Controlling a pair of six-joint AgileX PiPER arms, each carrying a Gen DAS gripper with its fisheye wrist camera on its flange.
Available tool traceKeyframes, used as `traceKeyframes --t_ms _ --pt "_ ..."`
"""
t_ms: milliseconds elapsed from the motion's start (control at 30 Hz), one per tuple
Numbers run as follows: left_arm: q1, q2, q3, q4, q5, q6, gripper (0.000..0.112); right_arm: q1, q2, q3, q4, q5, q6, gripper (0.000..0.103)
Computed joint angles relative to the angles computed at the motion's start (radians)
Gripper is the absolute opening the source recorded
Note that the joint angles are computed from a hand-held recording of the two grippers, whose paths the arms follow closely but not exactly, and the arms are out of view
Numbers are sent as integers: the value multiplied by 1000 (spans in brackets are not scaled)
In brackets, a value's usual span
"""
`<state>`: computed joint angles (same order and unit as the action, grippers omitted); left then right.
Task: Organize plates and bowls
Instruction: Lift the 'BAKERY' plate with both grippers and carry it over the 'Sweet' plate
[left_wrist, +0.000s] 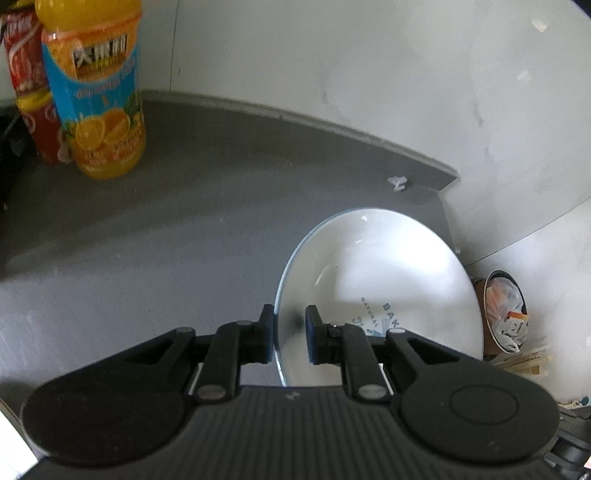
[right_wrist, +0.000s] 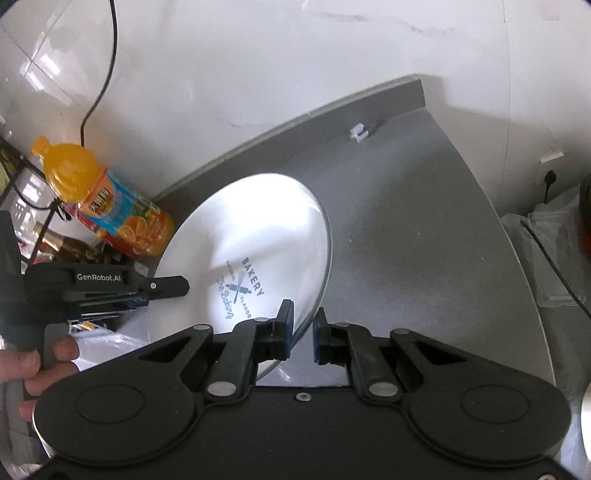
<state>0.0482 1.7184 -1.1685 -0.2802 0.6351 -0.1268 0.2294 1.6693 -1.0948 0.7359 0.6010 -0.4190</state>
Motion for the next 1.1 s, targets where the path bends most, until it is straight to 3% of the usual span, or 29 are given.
traceKeyframes --t_ms 500,1100 --pt "200 -142 31 -134 143 239 15 235 -109 28 -258 -73 385 11" --pt "568 -249 105 -260 350 637 15 638 -150 85 -854 -174 1223 11"
